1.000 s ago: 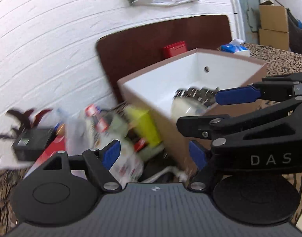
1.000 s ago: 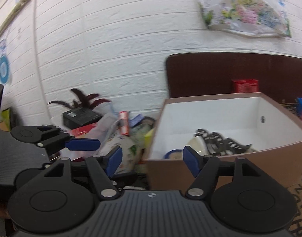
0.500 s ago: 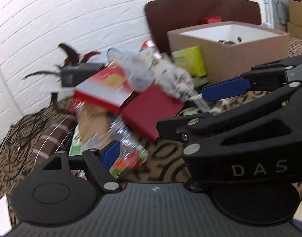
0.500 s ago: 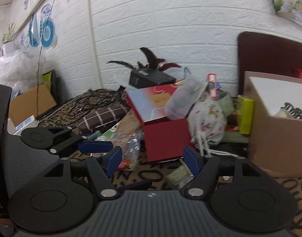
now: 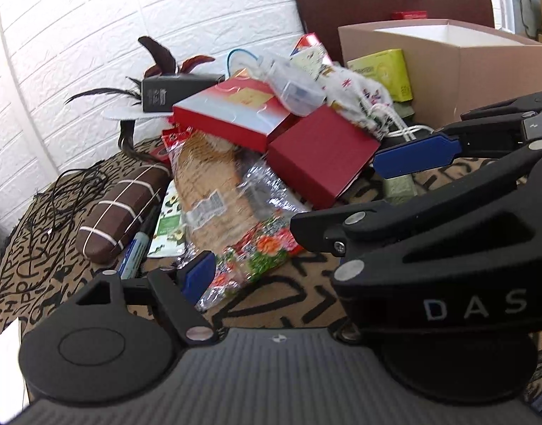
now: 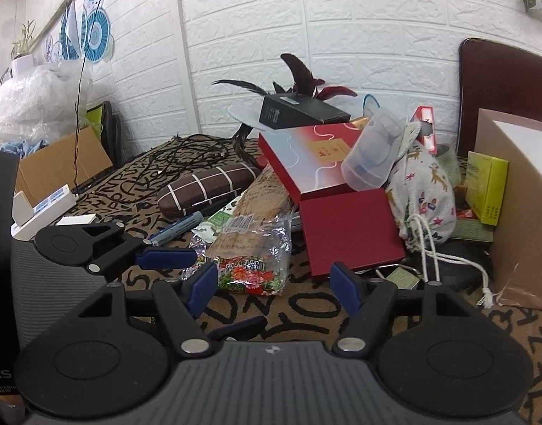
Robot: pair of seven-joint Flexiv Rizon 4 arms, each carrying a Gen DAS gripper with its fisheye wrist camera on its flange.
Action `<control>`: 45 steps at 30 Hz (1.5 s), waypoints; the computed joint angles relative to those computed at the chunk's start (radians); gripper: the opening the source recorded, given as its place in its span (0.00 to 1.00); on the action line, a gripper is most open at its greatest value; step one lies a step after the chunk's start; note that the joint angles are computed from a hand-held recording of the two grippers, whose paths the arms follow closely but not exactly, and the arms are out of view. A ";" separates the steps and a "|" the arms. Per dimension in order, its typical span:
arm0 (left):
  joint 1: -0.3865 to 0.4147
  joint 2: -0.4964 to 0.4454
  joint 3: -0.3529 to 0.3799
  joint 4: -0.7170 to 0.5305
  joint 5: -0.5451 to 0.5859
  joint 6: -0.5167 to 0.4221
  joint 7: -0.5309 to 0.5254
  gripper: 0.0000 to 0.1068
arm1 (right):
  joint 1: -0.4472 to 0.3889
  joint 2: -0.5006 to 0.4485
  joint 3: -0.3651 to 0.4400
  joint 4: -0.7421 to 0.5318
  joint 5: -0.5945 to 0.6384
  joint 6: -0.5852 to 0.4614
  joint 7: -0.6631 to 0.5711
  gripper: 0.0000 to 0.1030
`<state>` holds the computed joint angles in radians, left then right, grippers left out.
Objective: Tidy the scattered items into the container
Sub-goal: 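Move both tools back over the remaining items on the table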
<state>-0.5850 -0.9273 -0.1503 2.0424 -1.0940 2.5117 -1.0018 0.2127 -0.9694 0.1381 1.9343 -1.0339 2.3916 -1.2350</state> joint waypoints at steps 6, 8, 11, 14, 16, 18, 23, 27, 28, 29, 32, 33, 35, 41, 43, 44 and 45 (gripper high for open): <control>0.003 0.001 0.001 0.014 -0.013 0.009 -0.009 0.74 | 0.013 0.002 0.001 -0.001 0.005 -0.012 -0.011 0.69; 0.005 0.003 0.002 0.013 -0.013 0.014 -0.009 0.74 | 0.019 0.004 0.003 0.004 0.029 -0.004 -0.028 0.70; 0.005 0.001 0.014 -0.013 -0.003 0.027 0.025 0.74 | 0.030 0.005 0.008 -0.004 0.094 0.018 -0.056 0.73; 0.012 -0.005 0.021 -0.057 0.011 0.042 0.074 0.74 | 0.039 0.003 0.012 -0.032 0.156 0.028 -0.060 0.77; 0.020 -0.012 0.024 -0.088 0.031 0.050 0.104 0.75 | 0.052 0.003 0.007 -0.048 0.208 0.040 -0.075 0.79; 0.027 -0.026 0.026 -0.130 0.045 0.057 0.140 0.75 | 0.068 0.000 0.000 -0.069 0.267 0.046 -0.091 0.79; 0.051 -0.065 0.021 -0.247 0.064 0.035 0.241 0.76 | 0.078 -0.020 -0.008 -0.149 0.341 0.003 -0.061 0.78; 0.062 -0.098 0.011 -0.317 0.076 0.015 0.305 0.77 | 0.062 -0.041 -0.007 -0.202 0.329 -0.037 -0.012 0.77; 0.066 -0.102 0.008 -0.325 0.082 0.011 0.312 0.77 | 0.060 -0.044 -0.008 -0.208 0.328 -0.042 -0.006 0.77; 0.069 -0.105 0.005 -0.330 0.087 0.006 0.316 0.77 | 0.059 -0.047 -0.010 -0.211 0.329 -0.043 -0.003 0.77; 0.076 -0.101 -0.003 -0.312 0.115 0.004 0.295 0.77 | 0.033 -0.052 0.000 -0.207 0.284 -0.047 0.029 0.77; 0.079 -0.098 -0.005 -0.294 0.137 0.011 0.271 0.77 | 0.031 -0.052 -0.002 -0.202 0.280 -0.044 0.030 0.77; 0.073 -0.100 0.001 -0.276 0.163 0.023 0.247 0.78 | 0.031 -0.056 -0.006 -0.198 0.274 -0.042 0.033 0.77; 0.060 -0.099 -0.001 -0.267 0.132 0.017 0.262 0.79 | 0.033 -0.055 -0.006 -0.191 0.255 -0.064 0.031 0.77; 0.070 -0.086 -0.012 -0.235 0.143 0.023 0.209 0.79 | 0.024 -0.049 -0.002 -0.171 0.242 -0.054 0.031 0.77; 0.073 -0.078 -0.015 -0.215 0.149 0.024 0.183 0.79 | 0.022 -0.045 -0.002 -0.157 0.235 -0.049 0.028 0.78; 0.073 -0.074 -0.015 -0.199 0.154 0.023 0.164 0.79 | 0.022 -0.041 -0.003 -0.141 0.235 -0.044 0.023 0.78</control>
